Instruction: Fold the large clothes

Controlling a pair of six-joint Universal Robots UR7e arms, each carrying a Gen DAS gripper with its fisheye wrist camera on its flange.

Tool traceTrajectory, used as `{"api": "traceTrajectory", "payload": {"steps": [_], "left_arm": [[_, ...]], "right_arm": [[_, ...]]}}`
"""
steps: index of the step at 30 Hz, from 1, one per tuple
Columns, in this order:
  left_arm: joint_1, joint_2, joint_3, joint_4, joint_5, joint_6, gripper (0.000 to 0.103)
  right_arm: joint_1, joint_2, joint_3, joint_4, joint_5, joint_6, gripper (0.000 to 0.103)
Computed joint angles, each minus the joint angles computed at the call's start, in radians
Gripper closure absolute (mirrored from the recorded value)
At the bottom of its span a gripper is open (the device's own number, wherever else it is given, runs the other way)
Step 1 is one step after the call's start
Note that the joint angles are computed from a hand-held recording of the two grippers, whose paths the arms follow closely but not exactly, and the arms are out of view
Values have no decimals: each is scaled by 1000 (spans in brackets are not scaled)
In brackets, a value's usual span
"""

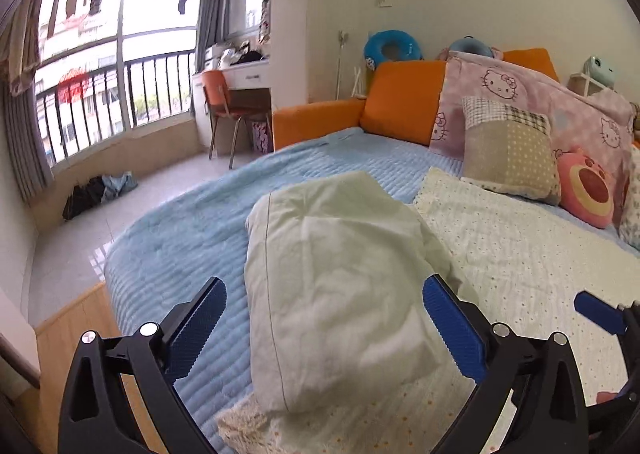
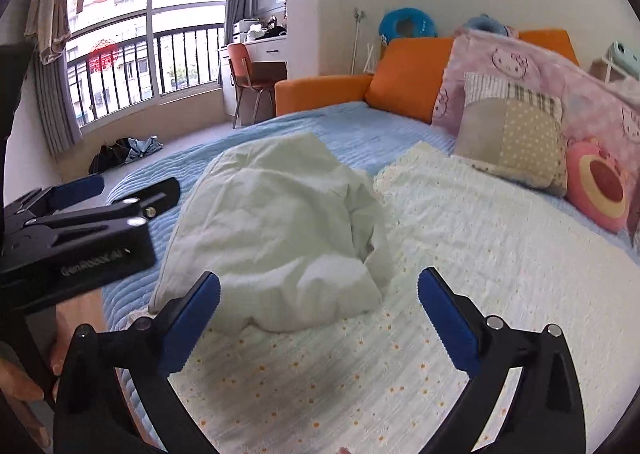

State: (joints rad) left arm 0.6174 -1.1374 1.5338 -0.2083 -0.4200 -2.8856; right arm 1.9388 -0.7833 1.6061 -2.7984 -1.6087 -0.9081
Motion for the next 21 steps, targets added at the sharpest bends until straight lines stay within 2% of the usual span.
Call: {"api": "traceTrajectory", "payload": {"steps": [4, 8, 21], "left_arm": [[3, -48, 78, -141, 13, 48, 3], [18, -40, 86, -182, -15, 81, 3], [17, -8, 59, -135, -25, 50, 3]], "right_arm": [[-21, -5, 31, -32, 6, -28, 5], [-28, -5, 48, -50, 4, -44, 5], [-28, -14, 58, -51, 15, -39, 5]]}}
